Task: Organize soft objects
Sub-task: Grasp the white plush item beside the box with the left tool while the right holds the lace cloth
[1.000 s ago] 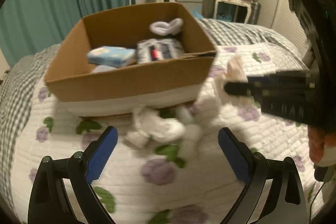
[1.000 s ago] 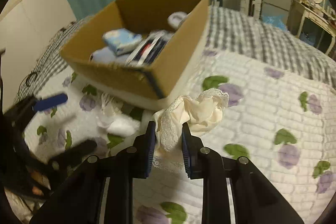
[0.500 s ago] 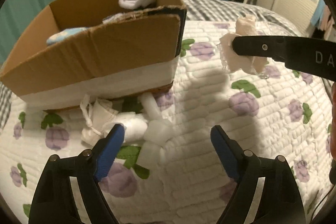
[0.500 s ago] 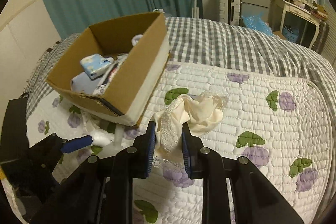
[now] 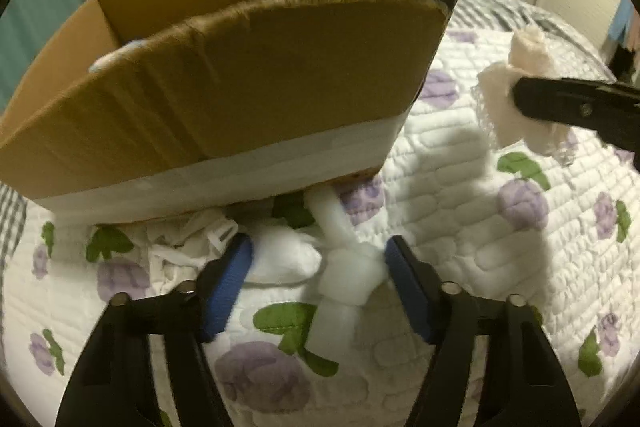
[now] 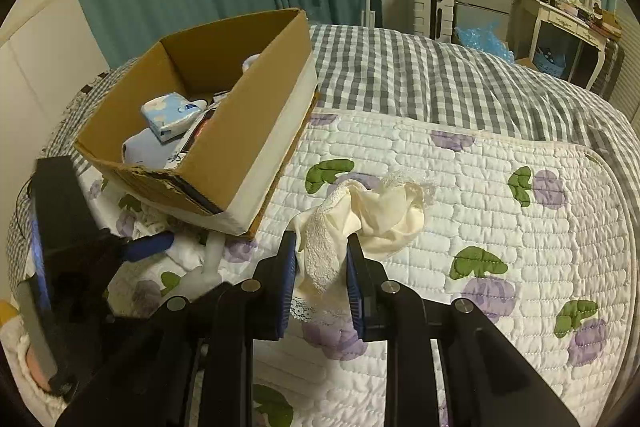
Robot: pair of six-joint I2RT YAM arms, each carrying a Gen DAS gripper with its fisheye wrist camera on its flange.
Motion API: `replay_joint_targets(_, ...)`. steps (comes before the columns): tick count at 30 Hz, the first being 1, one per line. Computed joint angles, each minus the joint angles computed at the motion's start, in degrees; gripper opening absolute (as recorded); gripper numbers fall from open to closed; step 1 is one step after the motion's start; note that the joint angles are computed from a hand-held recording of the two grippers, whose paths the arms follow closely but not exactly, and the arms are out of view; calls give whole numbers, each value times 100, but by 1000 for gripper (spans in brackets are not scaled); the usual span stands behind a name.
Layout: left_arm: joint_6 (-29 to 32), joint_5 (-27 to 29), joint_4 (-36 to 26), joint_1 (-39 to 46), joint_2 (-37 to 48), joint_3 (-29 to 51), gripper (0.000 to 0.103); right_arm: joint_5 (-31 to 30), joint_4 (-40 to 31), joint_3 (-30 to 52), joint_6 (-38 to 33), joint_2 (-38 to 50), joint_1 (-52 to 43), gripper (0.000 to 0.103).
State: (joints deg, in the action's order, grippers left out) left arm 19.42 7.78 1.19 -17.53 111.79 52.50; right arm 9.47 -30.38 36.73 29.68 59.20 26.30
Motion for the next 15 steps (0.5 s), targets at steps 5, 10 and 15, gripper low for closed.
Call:
replay_joint_targets(5, 498, 355, -143, 250, -348, -229, 34, 86, -87, 43, 82, -5, 86, 23)
replay_joint_targets(10, 903, 694, -474, 563, -906, -539, 27, 207, -333, 176, 239, -53, 245, 23)
replay_joint_targets(15, 1203, 1010, -903, 910, -1516, -710, 23, 480, -619, 420, 468, -142, 600, 23)
